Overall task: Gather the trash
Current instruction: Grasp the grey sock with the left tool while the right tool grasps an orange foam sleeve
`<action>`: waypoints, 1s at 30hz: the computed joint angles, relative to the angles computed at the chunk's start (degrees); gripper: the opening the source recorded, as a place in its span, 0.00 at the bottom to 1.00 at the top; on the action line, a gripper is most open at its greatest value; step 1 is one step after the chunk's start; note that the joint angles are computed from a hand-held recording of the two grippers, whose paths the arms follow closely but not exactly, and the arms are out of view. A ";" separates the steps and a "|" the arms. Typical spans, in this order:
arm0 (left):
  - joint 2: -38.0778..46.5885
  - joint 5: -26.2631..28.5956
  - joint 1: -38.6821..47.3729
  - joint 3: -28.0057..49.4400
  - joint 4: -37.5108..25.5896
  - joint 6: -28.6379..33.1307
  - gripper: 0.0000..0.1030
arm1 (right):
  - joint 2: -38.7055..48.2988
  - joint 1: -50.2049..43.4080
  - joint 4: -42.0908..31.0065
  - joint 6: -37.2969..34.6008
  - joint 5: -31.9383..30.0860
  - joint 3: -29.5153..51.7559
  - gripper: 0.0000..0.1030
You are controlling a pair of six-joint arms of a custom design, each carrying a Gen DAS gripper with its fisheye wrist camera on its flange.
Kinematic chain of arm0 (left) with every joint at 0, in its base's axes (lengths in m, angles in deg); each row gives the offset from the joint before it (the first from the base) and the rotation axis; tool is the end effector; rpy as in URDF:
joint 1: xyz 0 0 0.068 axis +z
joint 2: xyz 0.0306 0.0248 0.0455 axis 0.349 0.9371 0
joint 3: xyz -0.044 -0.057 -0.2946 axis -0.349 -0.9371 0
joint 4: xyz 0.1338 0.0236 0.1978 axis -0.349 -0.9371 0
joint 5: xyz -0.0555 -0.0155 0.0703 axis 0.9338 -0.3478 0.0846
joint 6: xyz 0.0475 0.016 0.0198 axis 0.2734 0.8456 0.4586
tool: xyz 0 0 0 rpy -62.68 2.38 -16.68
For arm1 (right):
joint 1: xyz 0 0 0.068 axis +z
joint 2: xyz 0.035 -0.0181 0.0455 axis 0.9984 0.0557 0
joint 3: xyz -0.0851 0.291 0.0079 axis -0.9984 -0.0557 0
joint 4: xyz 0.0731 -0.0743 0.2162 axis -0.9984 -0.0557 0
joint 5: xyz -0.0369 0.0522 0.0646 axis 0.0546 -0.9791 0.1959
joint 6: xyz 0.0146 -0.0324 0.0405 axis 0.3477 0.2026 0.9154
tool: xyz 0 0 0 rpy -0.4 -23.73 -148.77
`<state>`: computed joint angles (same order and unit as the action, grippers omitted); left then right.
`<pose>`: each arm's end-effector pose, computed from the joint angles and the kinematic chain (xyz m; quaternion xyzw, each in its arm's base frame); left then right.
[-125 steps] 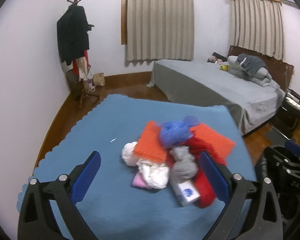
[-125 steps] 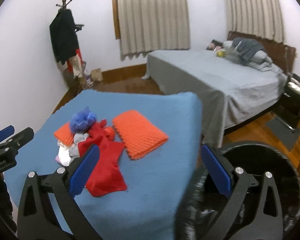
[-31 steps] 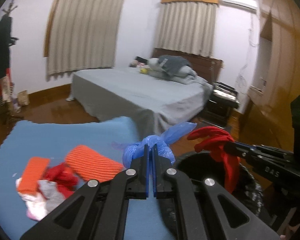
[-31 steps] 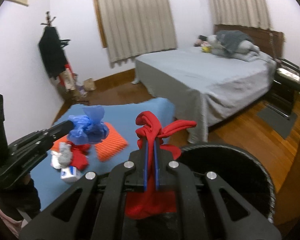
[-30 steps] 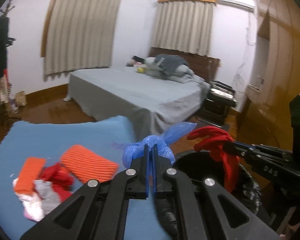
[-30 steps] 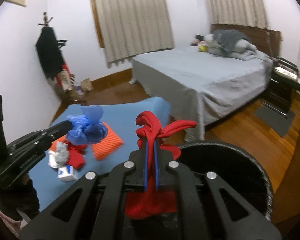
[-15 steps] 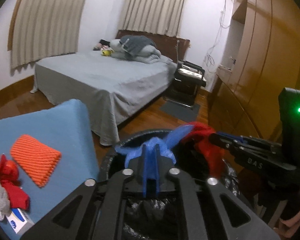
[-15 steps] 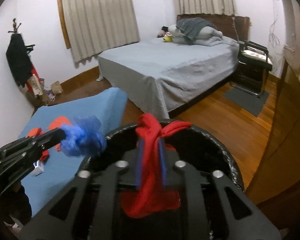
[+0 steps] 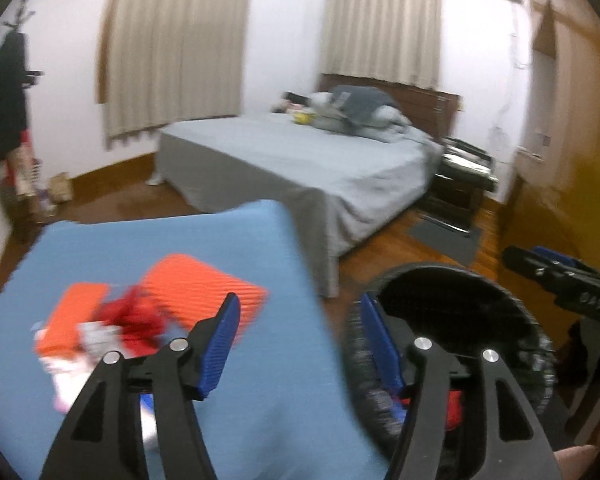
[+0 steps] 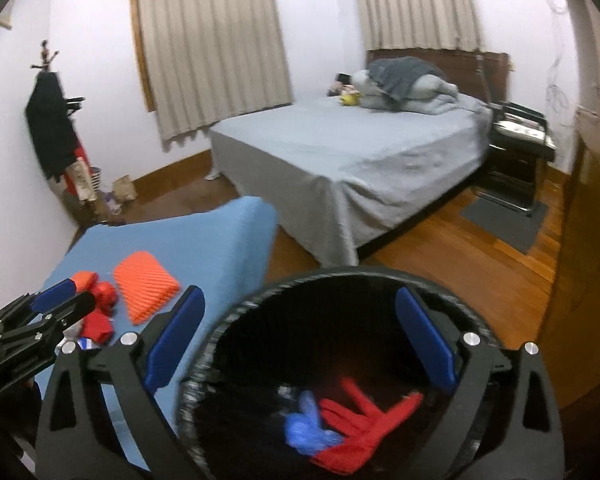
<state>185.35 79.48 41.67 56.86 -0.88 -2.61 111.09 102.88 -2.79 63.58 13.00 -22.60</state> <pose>0.2271 0.0772 0.1288 -0.0520 0.8766 -0.0198 0.4781 0.3111 0.0949 0.1173 -0.1279 0.8769 0.1396 0.4419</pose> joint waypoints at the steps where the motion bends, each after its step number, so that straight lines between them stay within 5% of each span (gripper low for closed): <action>1: -0.05 -0.06 2.26 -0.31 0.21 0.68 0.60 | 0.45 1.40 -0.31 0.31 0.06 0.84 0.92; 11: 6.50 2.14 18.80 1.13 2.92 5.03 0.60 | 7.24 14.55 -4.88 3.13 2.00 12.38 0.92; 26: 22.15 -0.59 19.70 9.49 2.79 4.15 0.53 | 17.82 19.75 -11.09 2.72 3.53 25.12 0.92; 30: 24.03 -1.22 18.98 10.47 3.03 3.87 0.42 | 19.46 20.43 -12.36 2.75 3.85 27.52 0.92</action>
